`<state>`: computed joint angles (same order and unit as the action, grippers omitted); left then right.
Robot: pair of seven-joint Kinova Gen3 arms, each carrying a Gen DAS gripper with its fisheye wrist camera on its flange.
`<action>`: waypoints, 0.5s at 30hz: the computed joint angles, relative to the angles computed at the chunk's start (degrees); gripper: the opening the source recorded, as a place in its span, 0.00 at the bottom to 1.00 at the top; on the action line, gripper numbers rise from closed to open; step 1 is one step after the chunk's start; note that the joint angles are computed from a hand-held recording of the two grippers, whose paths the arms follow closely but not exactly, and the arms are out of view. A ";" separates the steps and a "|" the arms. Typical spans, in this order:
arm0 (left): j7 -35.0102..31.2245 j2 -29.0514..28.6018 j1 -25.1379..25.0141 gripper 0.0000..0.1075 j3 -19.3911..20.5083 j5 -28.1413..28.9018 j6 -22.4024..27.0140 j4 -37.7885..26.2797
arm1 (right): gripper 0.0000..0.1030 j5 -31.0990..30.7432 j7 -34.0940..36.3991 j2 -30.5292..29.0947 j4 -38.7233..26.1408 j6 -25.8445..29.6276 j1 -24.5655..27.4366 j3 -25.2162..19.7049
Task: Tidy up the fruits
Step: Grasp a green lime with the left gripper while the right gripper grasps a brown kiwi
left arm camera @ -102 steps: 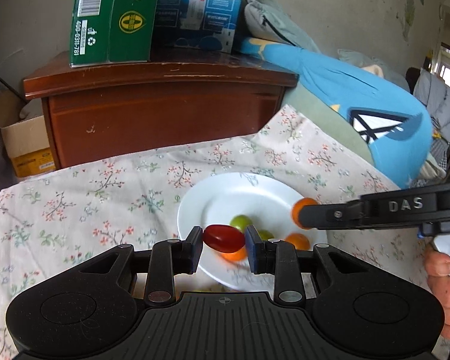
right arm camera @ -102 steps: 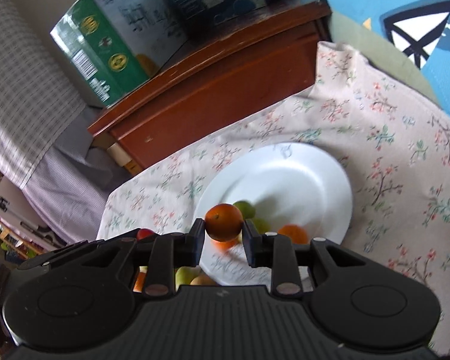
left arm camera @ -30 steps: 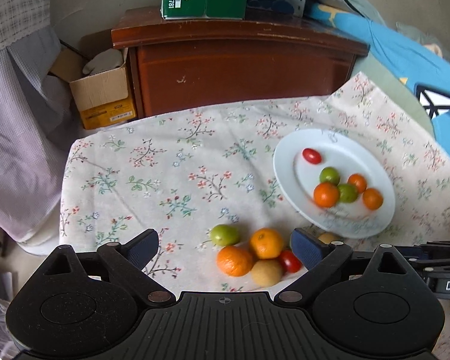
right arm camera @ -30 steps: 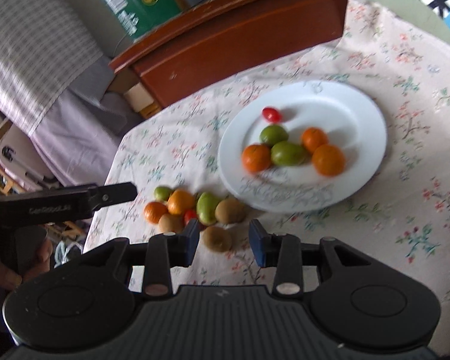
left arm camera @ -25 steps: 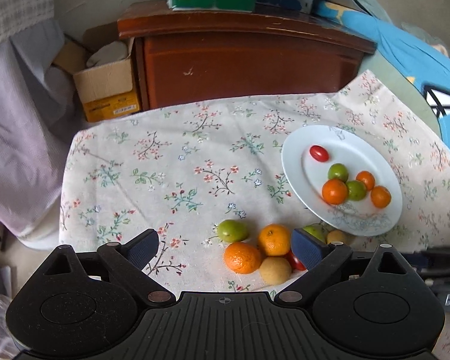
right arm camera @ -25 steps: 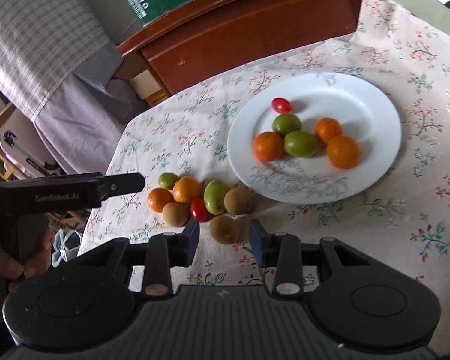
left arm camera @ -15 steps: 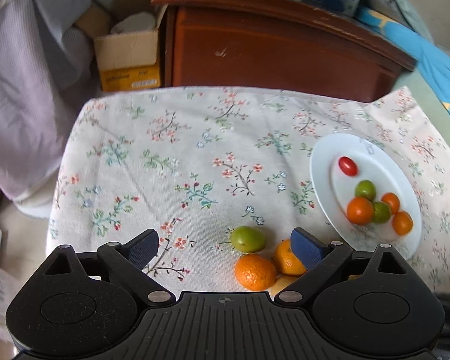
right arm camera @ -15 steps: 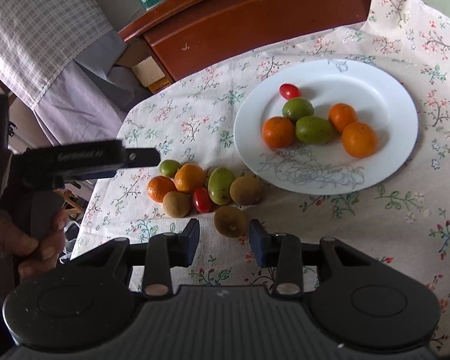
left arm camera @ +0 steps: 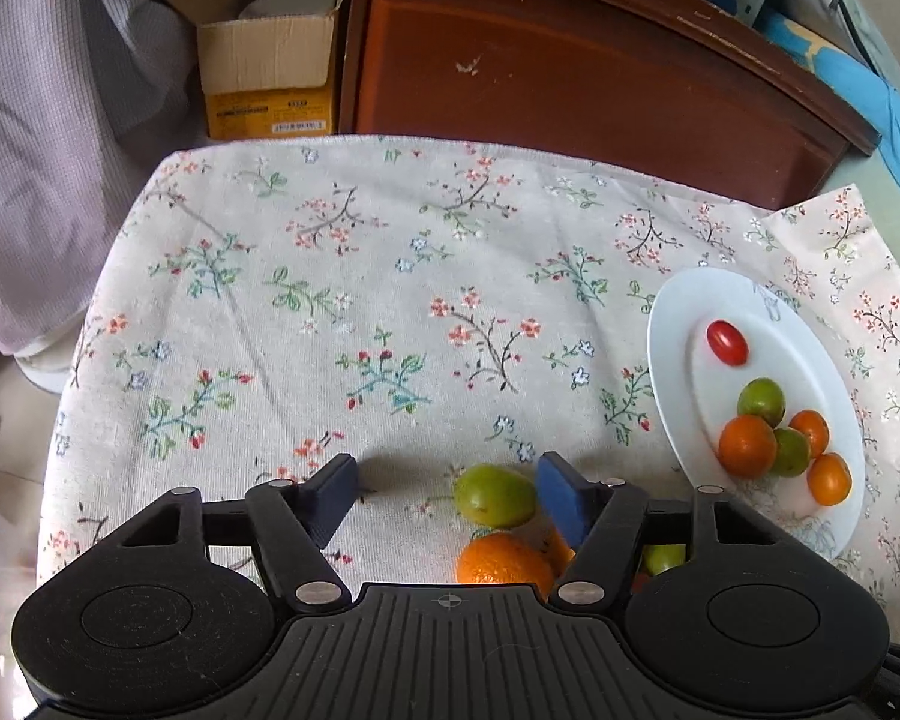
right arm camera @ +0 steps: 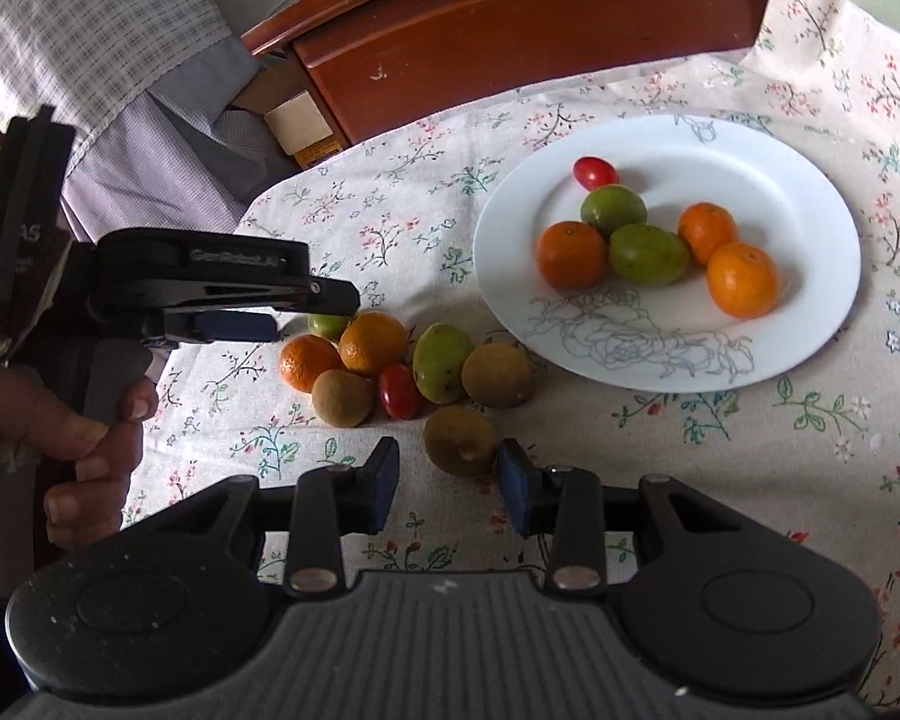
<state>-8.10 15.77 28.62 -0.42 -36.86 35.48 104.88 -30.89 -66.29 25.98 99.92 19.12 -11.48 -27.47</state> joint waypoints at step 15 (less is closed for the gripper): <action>-2.52 0.48 1.29 0.26 0.23 -0.21 -0.56 -0.48 | 0.26 2.17 -1.60 -0.02 0.89 -2.70 -0.13 -0.55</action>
